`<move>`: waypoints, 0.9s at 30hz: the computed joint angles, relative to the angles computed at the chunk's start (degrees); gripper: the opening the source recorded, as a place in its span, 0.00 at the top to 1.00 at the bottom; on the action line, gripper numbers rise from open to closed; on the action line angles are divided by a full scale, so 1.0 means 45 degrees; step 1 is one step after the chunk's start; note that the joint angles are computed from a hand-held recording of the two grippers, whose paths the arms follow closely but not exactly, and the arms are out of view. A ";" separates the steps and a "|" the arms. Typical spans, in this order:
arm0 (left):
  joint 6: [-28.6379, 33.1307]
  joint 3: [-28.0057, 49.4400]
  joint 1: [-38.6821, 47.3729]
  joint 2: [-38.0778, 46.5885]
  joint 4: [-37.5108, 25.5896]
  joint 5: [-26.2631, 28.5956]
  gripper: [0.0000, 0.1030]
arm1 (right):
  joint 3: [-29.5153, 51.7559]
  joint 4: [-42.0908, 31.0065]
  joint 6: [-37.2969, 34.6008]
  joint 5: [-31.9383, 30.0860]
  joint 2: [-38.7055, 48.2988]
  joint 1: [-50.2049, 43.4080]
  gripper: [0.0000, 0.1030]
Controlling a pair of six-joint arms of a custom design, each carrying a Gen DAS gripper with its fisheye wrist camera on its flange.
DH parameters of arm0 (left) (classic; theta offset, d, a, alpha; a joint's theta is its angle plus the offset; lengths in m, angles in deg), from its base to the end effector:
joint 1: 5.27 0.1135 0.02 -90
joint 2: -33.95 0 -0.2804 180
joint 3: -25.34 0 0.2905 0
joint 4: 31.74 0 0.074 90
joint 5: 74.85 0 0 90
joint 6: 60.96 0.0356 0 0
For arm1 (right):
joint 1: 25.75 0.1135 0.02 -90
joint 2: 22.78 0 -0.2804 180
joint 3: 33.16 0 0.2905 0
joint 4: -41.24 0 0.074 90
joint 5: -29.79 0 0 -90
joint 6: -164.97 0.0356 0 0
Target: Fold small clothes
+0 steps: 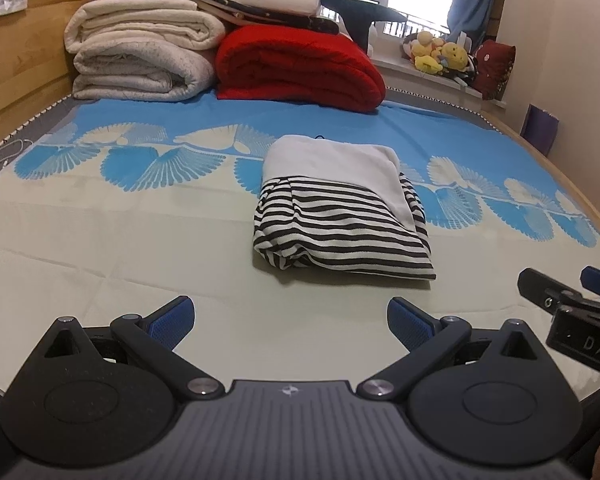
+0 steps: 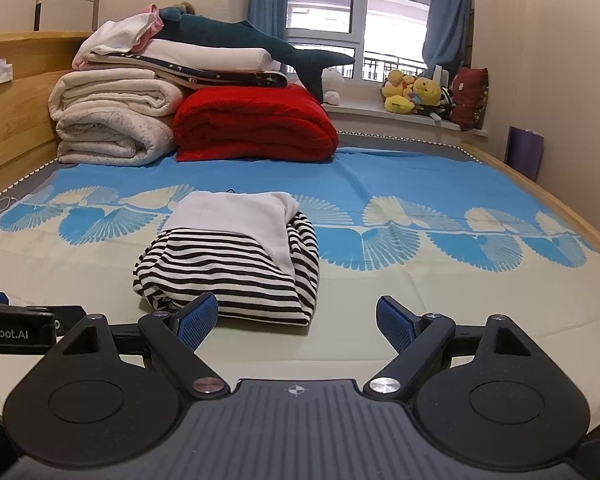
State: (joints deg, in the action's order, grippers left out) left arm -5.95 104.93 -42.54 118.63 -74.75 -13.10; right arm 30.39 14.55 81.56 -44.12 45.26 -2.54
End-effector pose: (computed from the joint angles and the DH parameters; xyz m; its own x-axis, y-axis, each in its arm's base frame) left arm 0.2917 -0.2008 0.2885 -0.6469 -0.1425 -0.7491 -0.1087 0.9896 -0.0943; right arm 0.2771 0.1081 0.2948 -0.4911 -0.0906 -0.8664 -0.1051 0.9935 -0.0444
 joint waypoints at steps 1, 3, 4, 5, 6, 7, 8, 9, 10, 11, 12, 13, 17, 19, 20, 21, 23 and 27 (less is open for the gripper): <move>-0.0024 0.0024 -0.0013 0.0023 -0.0011 0.0011 0.00 | 0.0010 -0.0002 -0.0058 -0.0070 0.0026 -0.0055 0.15; 0.0019 0.0022 0.0017 0.0033 -0.0002 0.0085 0.00 | 0.0063 0.0004 -0.0065 -0.0013 0.0128 -0.0008 0.15; -0.0016 0.0046 -0.0019 0.0069 -0.0014 0.0074 0.00 | 0.0077 0.0019 -0.0037 0.0020 0.0164 0.0025 0.15; -0.0016 0.0062 -0.0009 0.0103 0.0000 0.0116 0.00 | 0.0103 0.0023 -0.0002 0.0027 0.0193 0.0041 0.15; -0.0045 0.0096 -0.0025 0.0154 -0.0009 0.0131 0.00 | 0.0143 0.0021 0.0045 0.0025 0.0227 0.0063 0.15; -0.0056 0.0125 -0.0025 0.0195 -0.0018 0.0162 0.00 | 0.0145 0.0035 0.0065 0.0011 0.0230 0.0079 0.15; -0.0071 0.0160 -0.0029 0.0241 -0.0023 0.0193 0.00 | 0.0152 0.0050 0.0074 0.0025 0.0240 0.0113 0.15; -0.0080 0.0182 -0.0037 0.0275 -0.0014 0.0220 0.00 | 0.0155 0.0062 0.0053 0.0035 0.0244 0.0138 0.15; -0.0090 0.0200 -0.0062 0.0313 0.0003 0.0219 0.00 | 0.0160 0.0071 0.0028 0.0046 0.0257 0.0163 0.15; -0.0076 0.0212 -0.0079 0.0341 0.0027 0.0222 0.00 | 0.0159 0.0082 0.0010 0.0039 0.0269 0.0165 0.15; -0.0057 0.0234 -0.0099 0.0380 0.0046 0.0217 0.00 | 0.0148 0.0097 -0.0010 -0.0013 0.0271 0.0136 0.15; -0.0058 0.0244 -0.0130 0.0404 0.0057 0.0206 0.00 | 0.0159 0.0102 -0.0012 -0.0051 0.0287 0.0128 0.15; -0.0021 0.0284 -0.0185 0.0501 0.0094 0.0201 0.00 | 0.0150 0.0116 -0.0034 -0.0151 0.0287 0.0099 0.15; 0.0001 0.0289 -0.0193 0.0531 0.0103 0.0209 0.00 | 0.0172 0.0098 -0.0045 -0.0183 0.0315 0.0116 0.15; 0.0008 0.0282 -0.0192 0.0534 0.0115 0.0224 0.00 | 0.0187 0.0096 -0.0052 -0.0175 0.0329 0.0135 0.15; 0.0053 0.0268 -0.0157 0.0520 0.0130 0.0267 0.00 | 0.0199 0.0104 -0.0084 -0.0183 0.0340 0.0149 0.15; 0.0088 0.0251 -0.0151 0.0516 0.0143 0.0297 0.00 | 0.0185 0.0136 -0.0179 -0.0252 0.0342 0.0126 0.15; 0.0074 0.0262 -0.0129 0.0562 0.0141 0.0330 0.01 | 0.0145 0.0193 -0.0399 -0.0217 0.0336 0.0170 0.15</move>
State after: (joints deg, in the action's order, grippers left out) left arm -5.62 106.10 -43.12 121.16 -74.12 -11.61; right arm 31.05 15.42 79.76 -45.09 46.77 -1.77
